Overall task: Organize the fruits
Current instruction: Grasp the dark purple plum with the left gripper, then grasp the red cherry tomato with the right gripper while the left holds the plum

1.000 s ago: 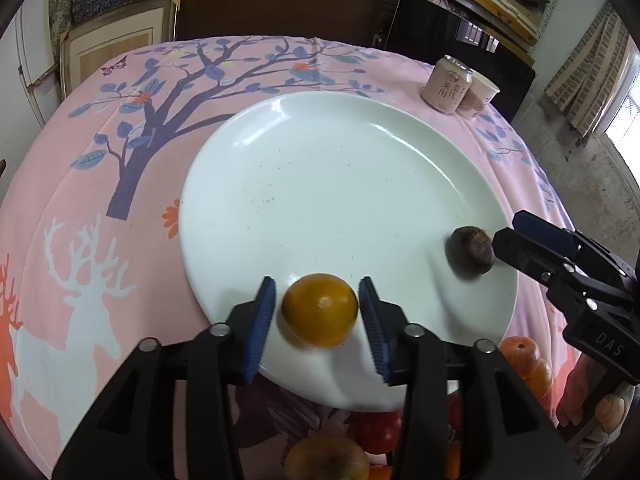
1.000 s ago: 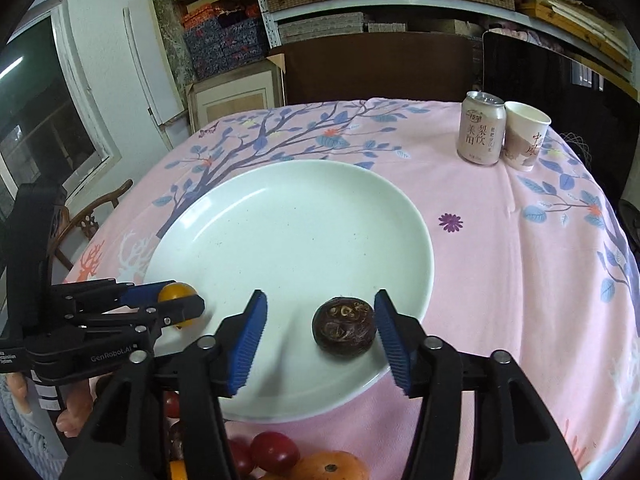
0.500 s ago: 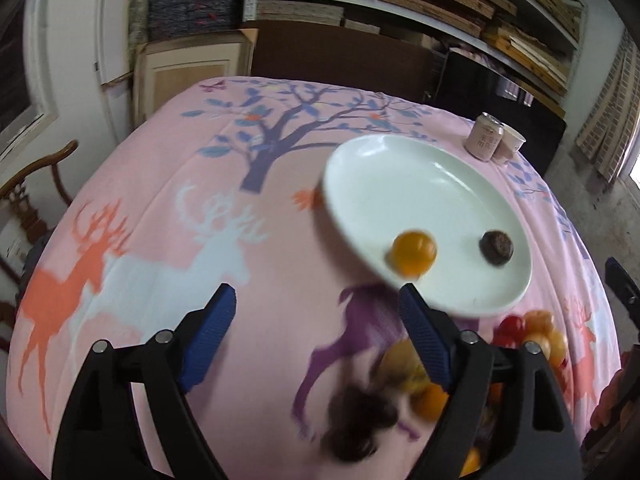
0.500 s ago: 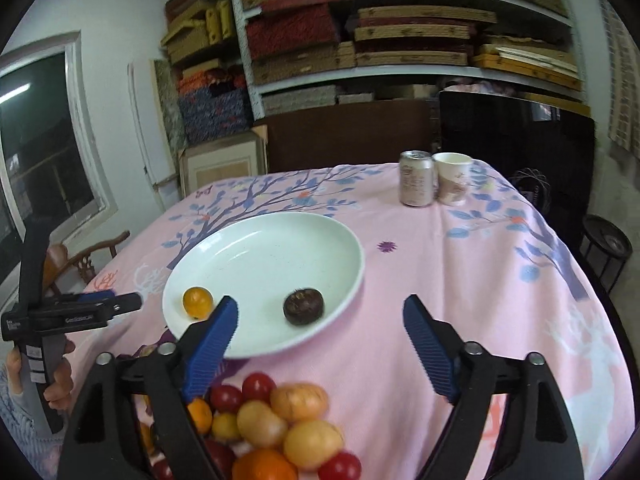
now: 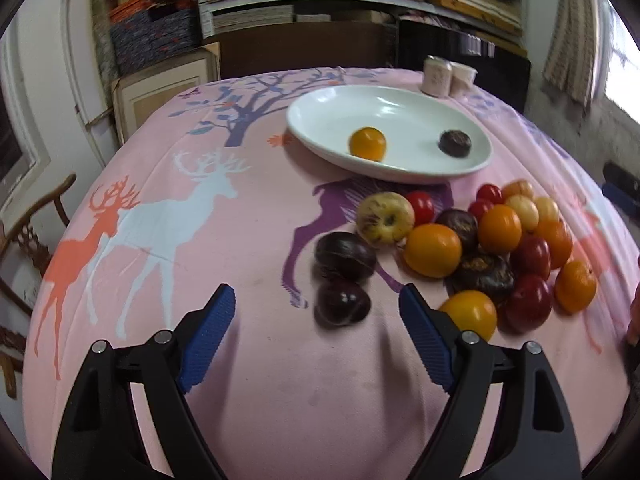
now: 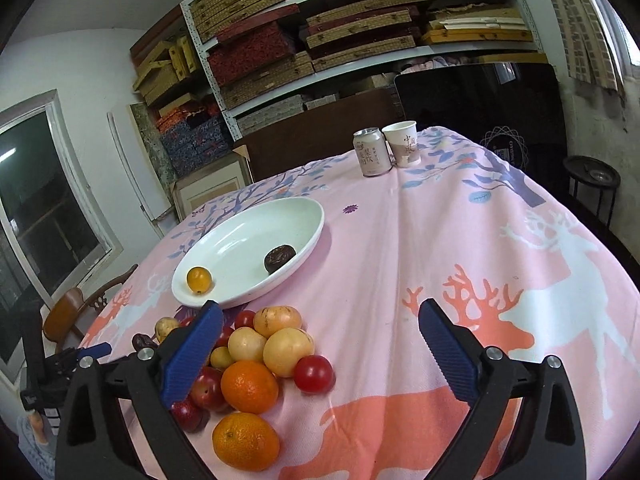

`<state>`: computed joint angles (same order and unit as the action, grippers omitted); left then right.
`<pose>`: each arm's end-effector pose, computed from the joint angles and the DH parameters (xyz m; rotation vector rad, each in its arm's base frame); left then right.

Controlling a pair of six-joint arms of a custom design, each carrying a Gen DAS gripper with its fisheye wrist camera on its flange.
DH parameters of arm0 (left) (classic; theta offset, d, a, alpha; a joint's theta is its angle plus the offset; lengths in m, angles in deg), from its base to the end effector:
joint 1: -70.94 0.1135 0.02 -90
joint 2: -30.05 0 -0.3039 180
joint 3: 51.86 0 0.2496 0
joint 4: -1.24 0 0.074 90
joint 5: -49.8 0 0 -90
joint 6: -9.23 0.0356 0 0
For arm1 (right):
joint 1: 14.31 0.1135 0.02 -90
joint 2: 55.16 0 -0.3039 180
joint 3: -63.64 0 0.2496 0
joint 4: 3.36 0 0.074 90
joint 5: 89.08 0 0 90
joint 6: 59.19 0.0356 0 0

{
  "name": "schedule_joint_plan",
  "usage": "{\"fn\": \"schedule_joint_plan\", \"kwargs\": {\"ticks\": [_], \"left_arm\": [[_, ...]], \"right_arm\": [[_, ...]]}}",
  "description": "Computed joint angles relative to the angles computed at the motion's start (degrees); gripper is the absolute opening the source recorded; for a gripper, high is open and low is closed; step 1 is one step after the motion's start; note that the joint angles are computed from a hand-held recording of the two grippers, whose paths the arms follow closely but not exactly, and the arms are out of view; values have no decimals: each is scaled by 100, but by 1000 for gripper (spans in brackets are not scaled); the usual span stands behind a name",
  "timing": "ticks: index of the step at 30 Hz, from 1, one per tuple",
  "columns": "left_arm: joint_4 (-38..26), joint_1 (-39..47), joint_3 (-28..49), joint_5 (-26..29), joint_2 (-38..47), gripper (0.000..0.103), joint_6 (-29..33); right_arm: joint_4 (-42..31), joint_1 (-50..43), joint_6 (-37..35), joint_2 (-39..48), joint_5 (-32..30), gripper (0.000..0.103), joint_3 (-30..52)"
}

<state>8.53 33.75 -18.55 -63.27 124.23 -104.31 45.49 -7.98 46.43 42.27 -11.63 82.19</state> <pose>0.1893 -0.1261 0.1127 0.1252 2.4012 0.0235 0.1995 0.0299 0.1155 0.0374 2.1141 0.4596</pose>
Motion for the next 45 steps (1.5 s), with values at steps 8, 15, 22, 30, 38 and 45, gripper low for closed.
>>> {"fn": "schedule_joint_plan", "kwargs": {"ticks": [8, 15, 22, 30, 38, 45], "left_arm": [[170, 556, 102, 1108, 285, 60, 294], [99, 782, 289, 1491, 512, 53, 346], [108, 803, 311, 1577, 529, 37, 357], [333, 1004, 113, 1751, 365, 30, 247], [464, 1069, -14, 1806, 229, 30, 250], [443, 1030, -7, 1789, 222, 30, 240]], "right_arm": [[-39, 168, -115, 62, 144, 99, 24], [-112, 220, -138, 80, 169, 99, 55], [-102, 389, -163, 119, 272, 99, 39], [-646, 365, -224, 99, 120, 99, 217], [-1747, 649, -480, -173, 519, 92, 398], [-2697, 1013, -826, 19, 828, 56, 875]]}}
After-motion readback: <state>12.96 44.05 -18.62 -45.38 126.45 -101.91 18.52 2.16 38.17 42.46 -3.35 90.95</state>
